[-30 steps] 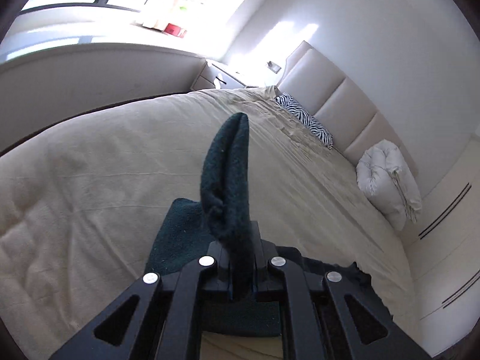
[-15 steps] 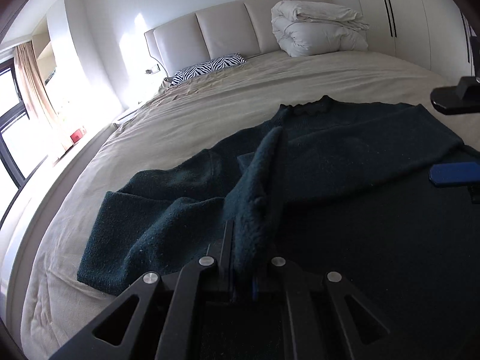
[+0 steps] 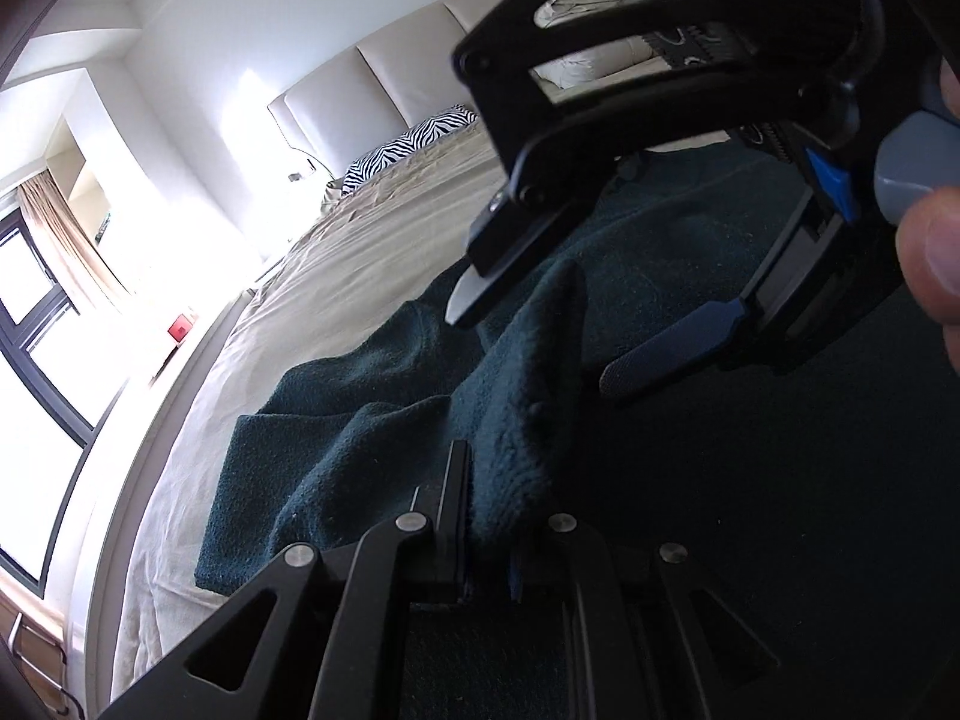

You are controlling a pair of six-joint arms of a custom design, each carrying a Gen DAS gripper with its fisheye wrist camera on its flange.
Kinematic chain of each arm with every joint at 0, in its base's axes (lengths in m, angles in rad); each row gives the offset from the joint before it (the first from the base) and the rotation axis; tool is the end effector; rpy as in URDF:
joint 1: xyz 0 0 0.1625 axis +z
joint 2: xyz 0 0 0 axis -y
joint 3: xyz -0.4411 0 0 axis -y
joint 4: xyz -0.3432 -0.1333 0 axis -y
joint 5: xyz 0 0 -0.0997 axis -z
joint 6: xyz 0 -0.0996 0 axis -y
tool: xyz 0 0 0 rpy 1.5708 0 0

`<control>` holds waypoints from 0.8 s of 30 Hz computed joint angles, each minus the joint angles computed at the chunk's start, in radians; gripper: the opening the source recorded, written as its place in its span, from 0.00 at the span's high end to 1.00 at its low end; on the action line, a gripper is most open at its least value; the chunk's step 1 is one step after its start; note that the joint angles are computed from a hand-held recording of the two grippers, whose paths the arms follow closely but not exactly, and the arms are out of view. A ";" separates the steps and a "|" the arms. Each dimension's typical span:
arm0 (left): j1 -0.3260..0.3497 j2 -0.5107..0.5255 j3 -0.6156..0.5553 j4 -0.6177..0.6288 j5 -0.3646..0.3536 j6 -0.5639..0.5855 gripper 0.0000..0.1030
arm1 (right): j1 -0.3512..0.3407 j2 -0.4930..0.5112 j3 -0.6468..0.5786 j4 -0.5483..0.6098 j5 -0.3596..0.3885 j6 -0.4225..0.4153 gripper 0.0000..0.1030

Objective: Fold small clothes

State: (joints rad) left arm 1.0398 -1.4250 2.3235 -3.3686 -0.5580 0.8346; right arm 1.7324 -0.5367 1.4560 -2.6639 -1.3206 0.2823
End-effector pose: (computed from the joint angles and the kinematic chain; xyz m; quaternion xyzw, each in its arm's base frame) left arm -0.0052 -0.4389 0.3756 0.3334 0.7440 -0.3097 0.4893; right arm 0.2689 -0.6675 0.0373 0.0488 0.9873 -0.0566 0.1402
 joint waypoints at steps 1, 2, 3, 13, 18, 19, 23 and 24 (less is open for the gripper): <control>0.002 0.000 -0.004 0.006 -0.003 -0.003 0.87 | 0.006 0.009 -0.020 0.031 -0.014 -0.016 0.51; 0.005 -0.001 -0.010 0.016 -0.008 -0.009 0.87 | 0.012 0.016 -0.036 0.056 -0.024 -0.033 0.66; 0.008 -0.005 -0.014 0.031 -0.015 -0.017 0.85 | 0.017 0.020 -0.044 0.073 -0.029 -0.048 0.72; -0.021 -0.181 -0.011 0.271 -0.112 -0.152 0.42 | 0.044 -0.064 -0.020 0.030 -0.163 -0.101 0.93; 0.081 -0.315 -0.167 0.638 -0.345 -0.429 0.44 | 0.026 -0.150 0.012 0.028 -0.243 -0.118 0.93; 0.111 -0.321 -0.207 0.672 -0.393 -0.472 0.45 | 0.022 -0.166 0.015 0.029 -0.258 -0.119 0.93; 0.212 -0.302 -0.363 0.751 -0.513 -0.600 0.50 | 0.000 -0.229 0.026 0.036 -0.339 -0.124 0.93; 0.235 -0.287 -0.402 0.764 -0.531 -0.621 0.53 | -0.003 -0.239 0.019 0.047 -0.366 -0.124 0.93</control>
